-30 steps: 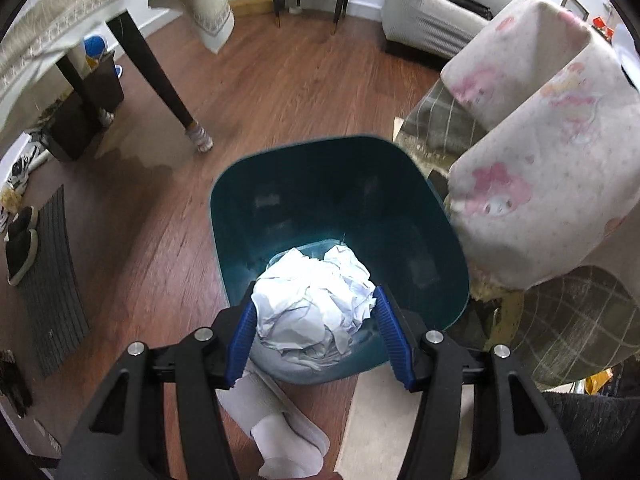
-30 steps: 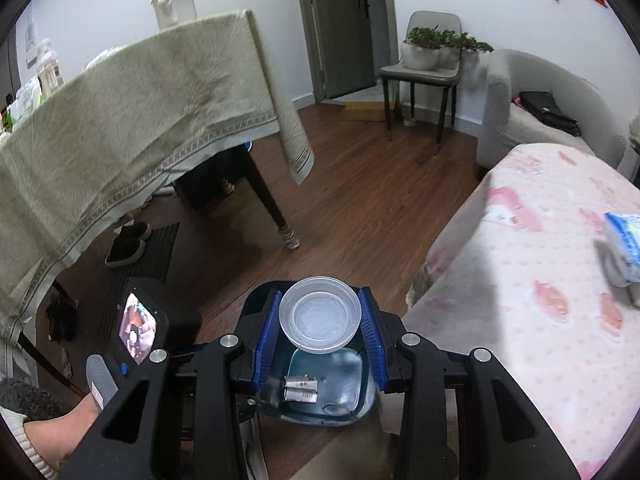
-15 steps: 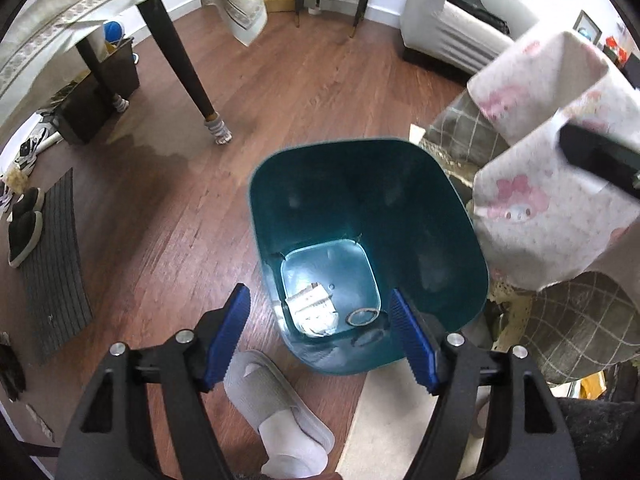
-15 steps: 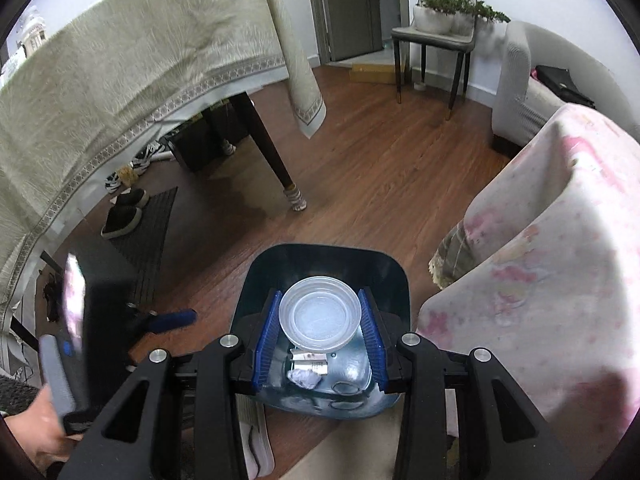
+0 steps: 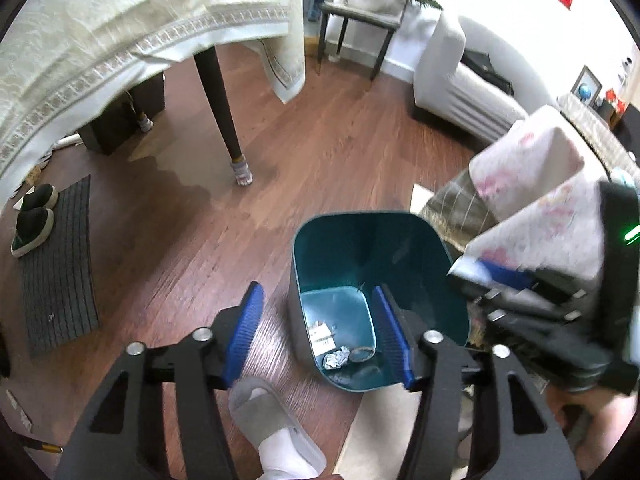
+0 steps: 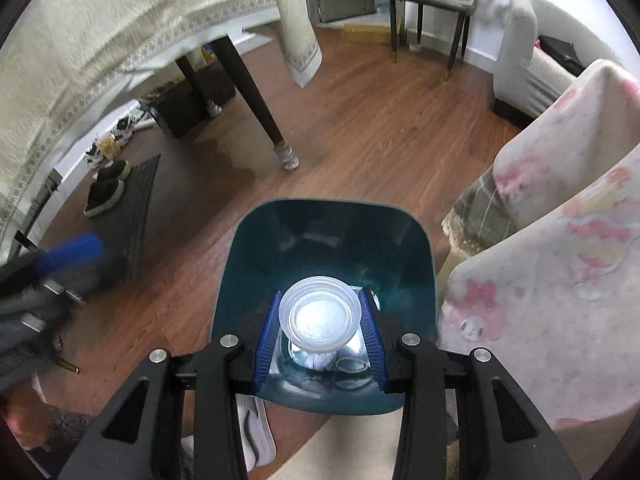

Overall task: Collect trash
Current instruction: 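Lower the plastic lid into the bin and open the right tool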

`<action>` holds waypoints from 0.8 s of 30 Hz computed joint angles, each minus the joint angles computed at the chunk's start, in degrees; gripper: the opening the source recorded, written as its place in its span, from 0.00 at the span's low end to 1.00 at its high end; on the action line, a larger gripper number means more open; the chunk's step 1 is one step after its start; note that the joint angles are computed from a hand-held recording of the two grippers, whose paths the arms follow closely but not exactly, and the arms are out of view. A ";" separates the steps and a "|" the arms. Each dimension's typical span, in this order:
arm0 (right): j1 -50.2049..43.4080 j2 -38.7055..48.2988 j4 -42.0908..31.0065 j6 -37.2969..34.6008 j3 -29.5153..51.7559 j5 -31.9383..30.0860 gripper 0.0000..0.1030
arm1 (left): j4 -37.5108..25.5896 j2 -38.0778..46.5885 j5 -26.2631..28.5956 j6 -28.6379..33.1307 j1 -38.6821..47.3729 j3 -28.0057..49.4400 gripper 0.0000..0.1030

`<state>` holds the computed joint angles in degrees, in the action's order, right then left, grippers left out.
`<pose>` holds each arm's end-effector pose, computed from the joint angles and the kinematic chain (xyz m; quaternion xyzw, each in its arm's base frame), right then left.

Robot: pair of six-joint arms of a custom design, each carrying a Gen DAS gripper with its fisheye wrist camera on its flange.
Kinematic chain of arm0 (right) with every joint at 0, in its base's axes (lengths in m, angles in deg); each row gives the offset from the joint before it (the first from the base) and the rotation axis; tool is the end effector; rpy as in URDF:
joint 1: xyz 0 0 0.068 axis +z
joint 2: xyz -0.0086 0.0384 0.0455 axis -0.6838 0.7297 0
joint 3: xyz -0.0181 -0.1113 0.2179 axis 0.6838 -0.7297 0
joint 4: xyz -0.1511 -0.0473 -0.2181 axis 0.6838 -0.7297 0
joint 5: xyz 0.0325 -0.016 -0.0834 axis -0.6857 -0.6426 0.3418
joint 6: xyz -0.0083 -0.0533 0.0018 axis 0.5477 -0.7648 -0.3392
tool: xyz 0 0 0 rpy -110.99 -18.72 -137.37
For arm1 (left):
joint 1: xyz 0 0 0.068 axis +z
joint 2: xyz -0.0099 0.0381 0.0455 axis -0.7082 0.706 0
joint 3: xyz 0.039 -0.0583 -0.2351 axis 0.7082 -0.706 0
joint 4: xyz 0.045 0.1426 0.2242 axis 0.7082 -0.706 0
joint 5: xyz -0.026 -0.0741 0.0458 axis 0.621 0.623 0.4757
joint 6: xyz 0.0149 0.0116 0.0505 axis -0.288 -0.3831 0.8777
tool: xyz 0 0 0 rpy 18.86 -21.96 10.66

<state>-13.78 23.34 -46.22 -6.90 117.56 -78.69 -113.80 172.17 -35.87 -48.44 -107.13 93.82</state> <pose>0.2616 0.1541 0.1265 -0.3097 0.9159 0.1313 0.2188 0.1467 -0.2359 0.1636 -0.1882 0.9335 -0.0400 0.3026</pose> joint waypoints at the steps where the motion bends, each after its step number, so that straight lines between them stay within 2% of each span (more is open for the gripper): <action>1: 0.39 0.70 0.15 0.15 0.08 0.40 0.39 | -0.50 -0.71 -0.61 -0.23 -0.34 0.10 0.51; 4: 1.50 3.35 0.52 0.45 0.60 1.66 0.39 | -2.01 -3.22 -2.52 -0.53 -1.43 0.34 0.46; 16: 4.86 14.44 1.57 2.39 3.72 7.65 0.39 | -10.15 -9.38 -9.97 -4.01 -5.19 4.55 0.46; 24: 5.06 16.81 2.38 1.70 4.46 8.86 0.39 | -13.09 -11.37 -12.51 -3.38 -6.48 7.40 0.46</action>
